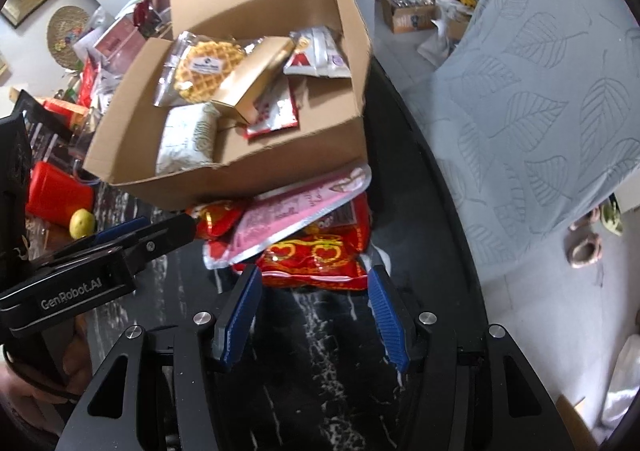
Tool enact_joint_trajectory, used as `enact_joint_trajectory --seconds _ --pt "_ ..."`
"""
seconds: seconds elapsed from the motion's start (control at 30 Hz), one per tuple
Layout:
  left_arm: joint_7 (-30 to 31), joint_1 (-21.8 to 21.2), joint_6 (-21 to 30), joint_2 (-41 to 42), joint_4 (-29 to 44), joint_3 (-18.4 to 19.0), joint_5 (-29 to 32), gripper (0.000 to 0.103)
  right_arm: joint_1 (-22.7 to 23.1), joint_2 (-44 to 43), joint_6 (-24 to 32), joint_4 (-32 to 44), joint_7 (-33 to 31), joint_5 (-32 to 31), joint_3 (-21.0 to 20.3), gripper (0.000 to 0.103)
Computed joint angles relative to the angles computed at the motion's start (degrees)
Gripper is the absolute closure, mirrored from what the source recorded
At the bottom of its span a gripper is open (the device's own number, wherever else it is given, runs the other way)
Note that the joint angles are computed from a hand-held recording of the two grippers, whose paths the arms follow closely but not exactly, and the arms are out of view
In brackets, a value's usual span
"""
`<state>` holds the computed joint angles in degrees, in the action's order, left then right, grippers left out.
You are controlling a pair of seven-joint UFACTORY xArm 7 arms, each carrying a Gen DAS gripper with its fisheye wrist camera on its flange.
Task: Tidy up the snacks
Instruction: 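Move both tools down toward the red packets beside the box, then grasp the small red-gold candy packet with the left tool while the right tool grasps the lollipop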
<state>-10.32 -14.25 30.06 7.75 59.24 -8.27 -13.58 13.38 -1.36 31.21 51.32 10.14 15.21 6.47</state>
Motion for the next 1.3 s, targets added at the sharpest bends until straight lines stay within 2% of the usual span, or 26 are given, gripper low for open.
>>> enact_joint_trajectory --seconds 0.13,0.27,0.43,0.5,0.6,0.73,0.87,1.0,1.3 --pt "-1.6 -0.2 -0.7 2.3 1.0 0.2 1.0 0.029 -0.3 1.8 0.0 0.7 -0.5 0.7 -0.2 0.043" --pt "-1.5 0.2 -1.3 4.5 2.0 -0.2 0.3 0.029 -0.9 3.5 0.6 1.6 -1.8 2.5 -0.2 0.042" --pt "-1.4 0.4 -1.8 6.4 3.1 -0.4 0.0 0.029 -1.6 5.5 1.9 3.2 -5.3 5.8 0.2 0.013" --pt "-1.7 0.2 -1.9 7.1 3.4 -0.3 0.6 0.029 -1.7 6.5 2.4 4.1 -6.7 6.8 0.4 0.012" --pt "-1.3 0.7 -2.6 7.3 3.0 -0.6 0.1 0.044 -2.0 8.5 3.4 5.8 -7.6 7.8 0.8 0.012" --pt "-0.3 1.1 -3.8 6.9 1.7 -0.8 -0.2 0.049 -2.1 10.5 4.0 7.4 -7.5 7.8 1.2 0.012" --pt "0.9 1.5 -4.2 4.9 -0.7 -0.6 0.0 0.049 -1.8 11.5 4.9 8.2 -6.8 6.1 1.4 0.012" --pt "2.1 1.8 -3.3 2.8 -2.6 -0.4 -0.2 0.049 -1.1 10.8 3.6 6.8 -5.9 4.7 1.6 0.021" --pt "5.8 1.4 -0.9 -4.1 -9.3 0.1 -1.5 0.049 0.1 6.3 2.5 0.9 -4.0 4.3 1.9 0.022"
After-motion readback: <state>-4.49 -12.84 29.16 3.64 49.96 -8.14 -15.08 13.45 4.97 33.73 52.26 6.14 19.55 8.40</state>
